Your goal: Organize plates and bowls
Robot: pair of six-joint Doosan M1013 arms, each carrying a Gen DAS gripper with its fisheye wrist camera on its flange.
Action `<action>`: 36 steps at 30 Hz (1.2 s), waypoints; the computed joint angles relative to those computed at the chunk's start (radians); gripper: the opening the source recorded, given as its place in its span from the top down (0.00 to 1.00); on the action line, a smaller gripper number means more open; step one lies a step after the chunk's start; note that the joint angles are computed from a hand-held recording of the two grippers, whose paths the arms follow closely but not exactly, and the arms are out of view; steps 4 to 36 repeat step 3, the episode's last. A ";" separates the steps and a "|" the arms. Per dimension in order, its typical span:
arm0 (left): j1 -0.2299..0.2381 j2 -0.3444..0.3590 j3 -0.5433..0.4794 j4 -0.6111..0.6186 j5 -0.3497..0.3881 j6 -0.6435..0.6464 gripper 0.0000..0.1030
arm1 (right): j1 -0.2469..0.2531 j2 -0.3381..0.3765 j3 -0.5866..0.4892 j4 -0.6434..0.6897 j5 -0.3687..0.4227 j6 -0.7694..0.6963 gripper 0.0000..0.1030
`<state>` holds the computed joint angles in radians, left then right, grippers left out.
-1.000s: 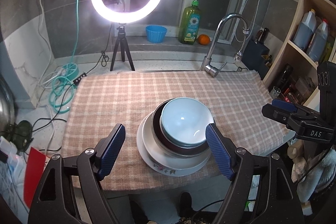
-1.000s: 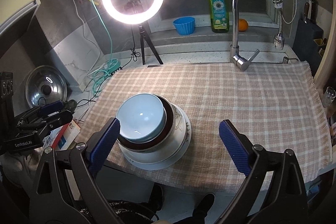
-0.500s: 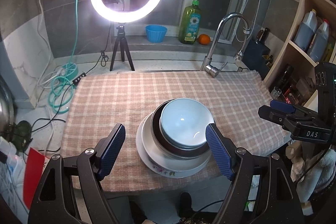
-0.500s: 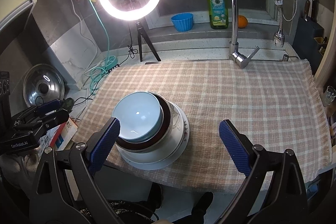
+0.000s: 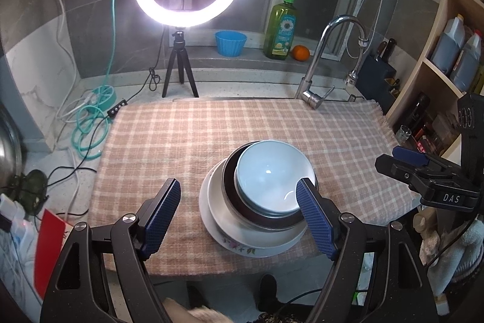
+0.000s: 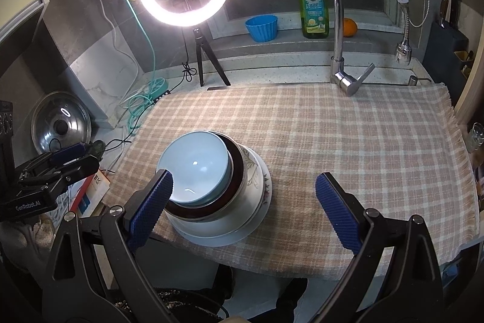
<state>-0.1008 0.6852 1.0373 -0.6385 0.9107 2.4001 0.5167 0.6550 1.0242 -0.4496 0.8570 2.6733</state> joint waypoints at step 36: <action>-0.001 0.000 0.002 -0.010 -0.007 0.019 0.23 | -0.002 0.000 0.001 0.004 0.000 0.000 0.06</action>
